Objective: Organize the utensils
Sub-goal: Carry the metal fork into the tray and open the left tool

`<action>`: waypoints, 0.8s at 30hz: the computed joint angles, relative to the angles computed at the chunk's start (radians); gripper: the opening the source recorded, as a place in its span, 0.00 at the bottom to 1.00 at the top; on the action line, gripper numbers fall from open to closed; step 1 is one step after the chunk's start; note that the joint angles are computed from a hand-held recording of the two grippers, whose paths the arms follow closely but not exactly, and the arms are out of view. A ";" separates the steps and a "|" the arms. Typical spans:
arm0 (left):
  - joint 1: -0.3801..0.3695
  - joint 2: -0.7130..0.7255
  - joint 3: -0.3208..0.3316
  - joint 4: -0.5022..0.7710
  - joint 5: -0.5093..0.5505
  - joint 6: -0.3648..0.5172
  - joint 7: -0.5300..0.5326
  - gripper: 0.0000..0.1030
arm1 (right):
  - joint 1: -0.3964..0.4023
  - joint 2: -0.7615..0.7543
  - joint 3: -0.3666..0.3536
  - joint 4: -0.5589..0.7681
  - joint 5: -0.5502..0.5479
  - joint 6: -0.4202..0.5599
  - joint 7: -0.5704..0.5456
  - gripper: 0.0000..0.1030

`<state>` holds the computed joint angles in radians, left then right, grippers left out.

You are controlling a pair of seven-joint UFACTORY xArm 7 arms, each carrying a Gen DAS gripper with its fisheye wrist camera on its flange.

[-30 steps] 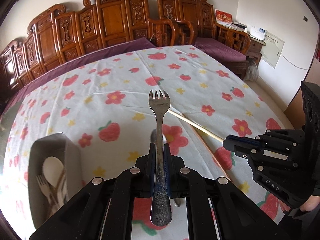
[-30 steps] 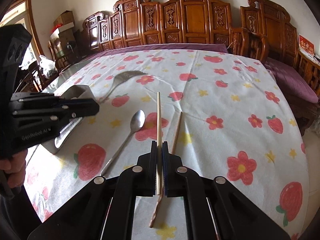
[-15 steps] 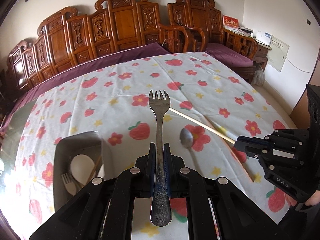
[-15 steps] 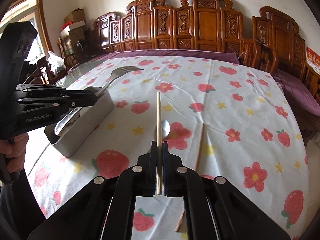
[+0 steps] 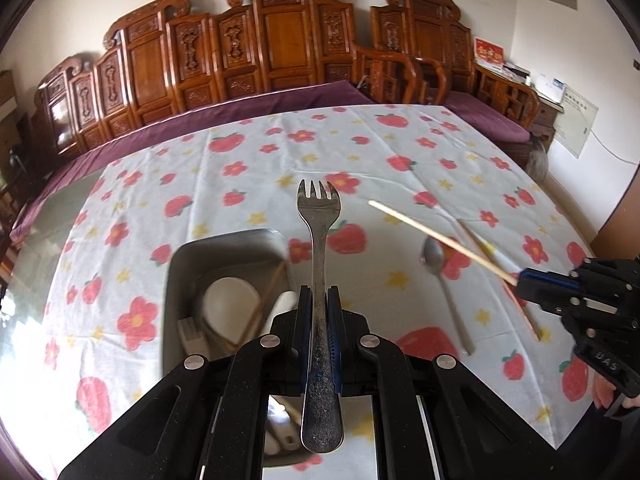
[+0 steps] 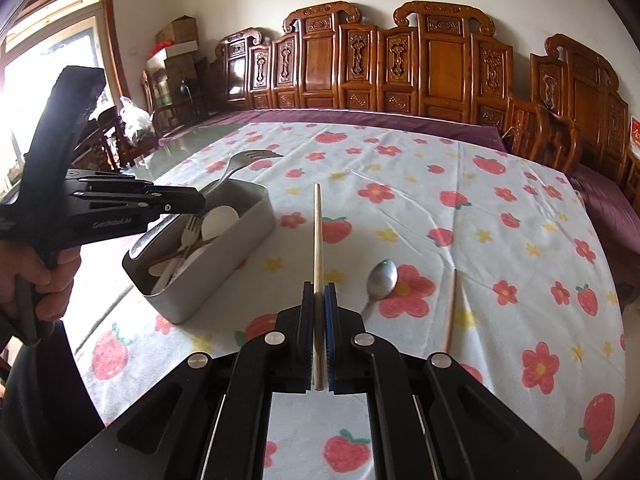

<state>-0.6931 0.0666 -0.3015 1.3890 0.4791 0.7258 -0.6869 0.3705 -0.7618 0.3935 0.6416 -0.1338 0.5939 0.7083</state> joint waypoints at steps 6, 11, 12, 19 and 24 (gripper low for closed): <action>0.037 -0.053 0.007 -0.073 -0.020 -0.012 0.011 0.07 | -0.002 0.019 0.024 0.023 -0.007 -0.008 0.023 0.06; 0.070 -0.085 0.001 -0.142 -0.046 -0.021 0.023 0.07 | 0.000 0.037 0.035 0.033 -0.019 -0.003 0.032 0.06; 0.075 -0.088 0.000 -0.152 -0.052 -0.023 0.025 0.07 | 0.001 0.040 0.036 0.035 -0.021 -0.002 0.035 0.06; 0.097 -0.065 0.001 -0.179 -0.042 -0.018 0.013 0.07 | 0.009 0.058 0.039 0.041 -0.034 0.009 0.043 0.06; 0.100 -0.040 0.013 -0.184 -0.055 -0.014 0.022 0.07 | 0.016 0.066 0.034 0.037 -0.036 0.011 0.045 0.06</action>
<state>-0.5929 0.0267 -0.2890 1.2050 0.4246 0.7117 -0.6654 0.3868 -0.6960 0.4274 0.6786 -0.1696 0.6047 0.7530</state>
